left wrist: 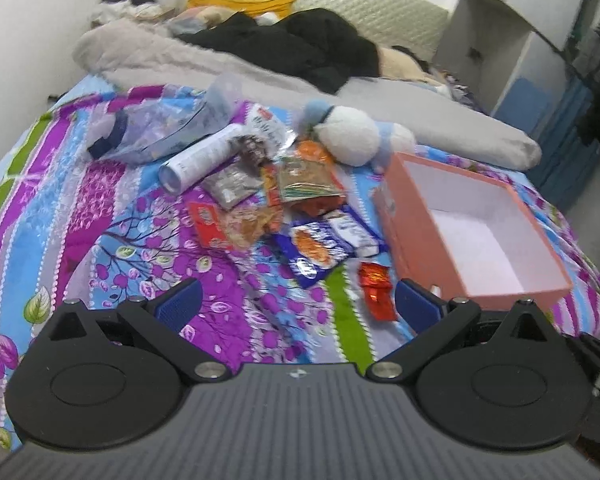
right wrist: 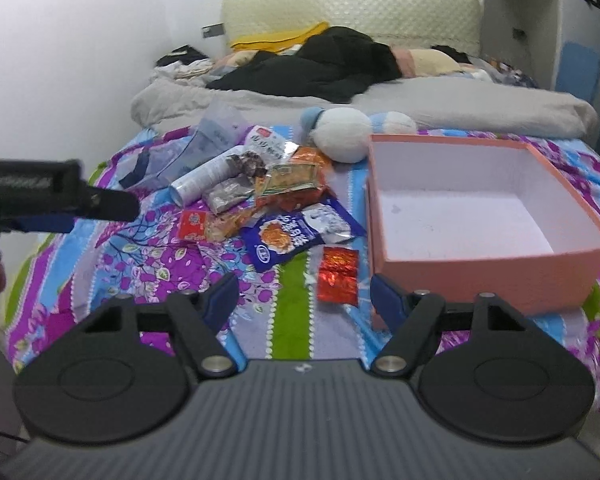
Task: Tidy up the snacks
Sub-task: 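Grasp the clear orange snack bag with the left gripper while the right gripper grasps the red candy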
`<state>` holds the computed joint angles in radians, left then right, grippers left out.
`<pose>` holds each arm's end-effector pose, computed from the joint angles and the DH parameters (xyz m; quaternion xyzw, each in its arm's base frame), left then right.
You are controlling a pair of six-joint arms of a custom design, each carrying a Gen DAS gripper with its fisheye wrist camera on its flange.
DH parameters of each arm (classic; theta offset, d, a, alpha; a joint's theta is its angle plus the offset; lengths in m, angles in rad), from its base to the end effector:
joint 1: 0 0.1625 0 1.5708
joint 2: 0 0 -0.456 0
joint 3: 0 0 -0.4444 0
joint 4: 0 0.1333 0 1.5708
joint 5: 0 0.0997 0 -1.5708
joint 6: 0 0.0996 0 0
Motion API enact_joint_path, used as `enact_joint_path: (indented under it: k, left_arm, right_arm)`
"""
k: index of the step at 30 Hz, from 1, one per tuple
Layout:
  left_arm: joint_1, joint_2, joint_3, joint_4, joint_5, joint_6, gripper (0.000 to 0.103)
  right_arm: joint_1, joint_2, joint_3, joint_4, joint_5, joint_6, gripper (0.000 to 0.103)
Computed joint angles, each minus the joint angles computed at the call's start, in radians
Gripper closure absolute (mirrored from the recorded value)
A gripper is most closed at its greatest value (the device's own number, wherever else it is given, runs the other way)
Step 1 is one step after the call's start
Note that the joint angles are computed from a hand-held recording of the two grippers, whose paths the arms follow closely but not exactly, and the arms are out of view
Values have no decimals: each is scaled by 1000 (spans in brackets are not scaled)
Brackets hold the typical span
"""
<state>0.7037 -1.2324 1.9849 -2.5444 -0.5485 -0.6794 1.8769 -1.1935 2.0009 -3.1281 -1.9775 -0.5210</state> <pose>-0.3044 -0.5446 0.2601 0.0275 0.8681 -0.4084 0.2807 0.2735 -0.5539 0.2664 0.2985 -0.8642 0.3365 0.2253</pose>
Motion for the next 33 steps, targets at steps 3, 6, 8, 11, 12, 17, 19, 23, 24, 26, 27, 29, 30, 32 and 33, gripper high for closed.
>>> enact_joint_path:
  k: [3,6,8,11,12,17,19,23,24,26,27,29,30,32,33]
  left_arm:
    - [45,24,-7,-61,-7,39,0]
    - [94,48,-25,-68,-8,47,0]
    - [128,63,-33,-89,-17,57,0]
    - [182,88,-50,-137,-29,90,0]
    - [196,94,-53,-151,-30,99,0]
    - [279,128,-92,-224,-78,149,6]
    - [306,145,-105,-275,-98,171,8]
    - [354,179,-140,-329,-123,178,20]
    - [362,183,-145,-339,-133,178,22]
    - [383,198,-161,-363,-148,187,32]
    - [393,204,-171,-363,-157,181,35]
    - [407,214,-182,-389,-175,183,42]
    - [412,220,-186,-402,-176,191,44]
    - [420,227,-194,-412,-178,192,52]
    - [424,231,-197,-419,-183,187,53]
  right_arm:
    - [-7,43,-20,-23,6,-54,28]
    - [-15,92,-54,-10,12,-74,29]
    - [-16,134,-82,-13,-5,-86,31]
    - [-16,194,-118,-19,-34,-101,39]
    - [-14,220,-133,-27,-58,-116,41]
    - [-19,337,-202,-77,-148,-220,49]
    - [-25,371,-226,-85,-185,-256,51]
    - [-37,416,-250,-113,-253,-362,55]
    - [-40,422,-255,-112,-265,-382,56]
    - [-46,432,-251,-139,-284,-439,56]
    - [-50,433,-247,-148,-289,-466,56]
    - [-55,440,-238,-178,-299,-540,63]
    - [-57,448,-232,-220,-301,-589,65]
    - [-60,460,-229,-271,-296,-660,66]
    - [-61,466,-229,-294,-294,-690,71]
